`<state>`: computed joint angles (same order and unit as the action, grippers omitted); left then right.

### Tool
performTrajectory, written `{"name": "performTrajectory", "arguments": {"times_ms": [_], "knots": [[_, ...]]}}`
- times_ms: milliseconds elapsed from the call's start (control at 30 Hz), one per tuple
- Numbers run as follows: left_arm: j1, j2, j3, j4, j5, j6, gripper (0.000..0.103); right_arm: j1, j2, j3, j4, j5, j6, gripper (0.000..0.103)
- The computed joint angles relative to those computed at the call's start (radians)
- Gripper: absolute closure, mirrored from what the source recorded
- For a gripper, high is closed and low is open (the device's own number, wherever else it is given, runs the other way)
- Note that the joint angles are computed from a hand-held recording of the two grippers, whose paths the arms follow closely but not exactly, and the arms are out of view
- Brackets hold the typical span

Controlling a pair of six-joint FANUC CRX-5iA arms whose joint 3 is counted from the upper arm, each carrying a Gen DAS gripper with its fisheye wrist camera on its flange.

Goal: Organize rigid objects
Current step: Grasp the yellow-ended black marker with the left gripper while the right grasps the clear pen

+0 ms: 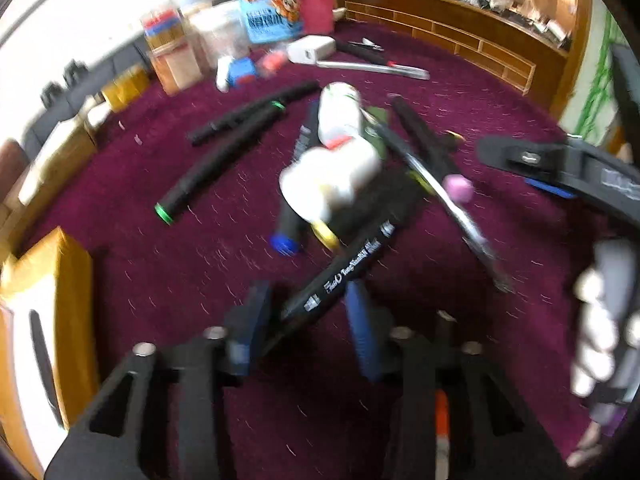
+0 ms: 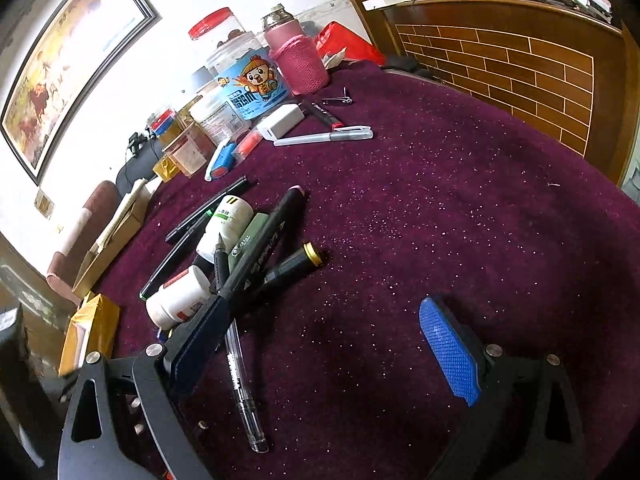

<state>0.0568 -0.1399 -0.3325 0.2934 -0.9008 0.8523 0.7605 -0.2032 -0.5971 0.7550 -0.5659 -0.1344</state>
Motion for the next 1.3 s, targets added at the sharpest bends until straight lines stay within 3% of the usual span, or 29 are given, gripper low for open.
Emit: {"name": "performTrajectory", "arguments": {"times_ms": [100, 267, 333, 467, 500, 567, 600, 700, 900, 1000, 1133, 1233, 1300], "knots": [[0.033, -0.042, -0.034, 0.052, -0.087, -0.06, 0.083, -0.001, 0.0, 0.0, 0.0, 0.003, -0.001, 0.009], [0.083, -0.113, -0.094, 0.19, -0.127, -0.157, 0.079, -0.002, 0.004, 0.003, -0.002, 0.003, 0.001, 0.009], [0.05, -0.095, -0.065, 0.132, -0.085, -0.1, 0.07, -0.002, 0.004, 0.003, -0.003, 0.002, 0.002, 0.009], [-0.02, -0.009, -0.012, 0.028, -0.045, -0.027, 0.067, -0.002, 0.003, 0.002, -0.002, 0.002, 0.001, 0.009], [-0.021, -0.027, -0.048, 0.063, 0.008, -0.054, 0.067, -0.002, 0.003, 0.002, -0.002, 0.002, 0.001, 0.009], [-0.018, -0.028, -0.055, 0.08, 0.005, -0.064, 0.071, -0.002, 0.004, 0.003, -0.002, 0.002, 0.001, 0.009], [0.0, -0.028, -0.06, 0.118, -0.025, -0.077, 0.086, -0.002, 0.003, 0.003, -0.004, 0.002, 0.002, 0.009], [0.057, -0.063, -0.108, 0.217, -0.062, -0.131, 0.091, -0.004, 0.002, 0.002, -0.005, 0.008, 0.002, 0.009], [0.248, -0.174, -0.236, 0.491, -0.187, -0.246, 0.091, 0.0, 0.016, 0.029, -0.055, -0.008, 0.081, 0.004], [0.336, -0.224, -0.283, 0.593, -0.257, -0.299, 0.091, 0.033, 0.037, 0.106, -0.168, -0.096, 0.272, 0.006], [0.426, -0.268, -0.325, 0.679, -0.331, -0.346, 0.091, 0.1, 0.059, 0.145, -0.103, -0.196, 0.328, 0.007], [0.471, -0.264, -0.337, 0.713, -0.376, -0.351, 0.091, 0.138, 0.153, 0.245, -0.109, -0.319, 0.454, 0.035], [0.506, -0.272, -0.351, 0.726, -0.395, -0.354, 0.091, 0.141, 0.221, 0.315, -0.153, -0.37, 0.542, 0.059]]}}
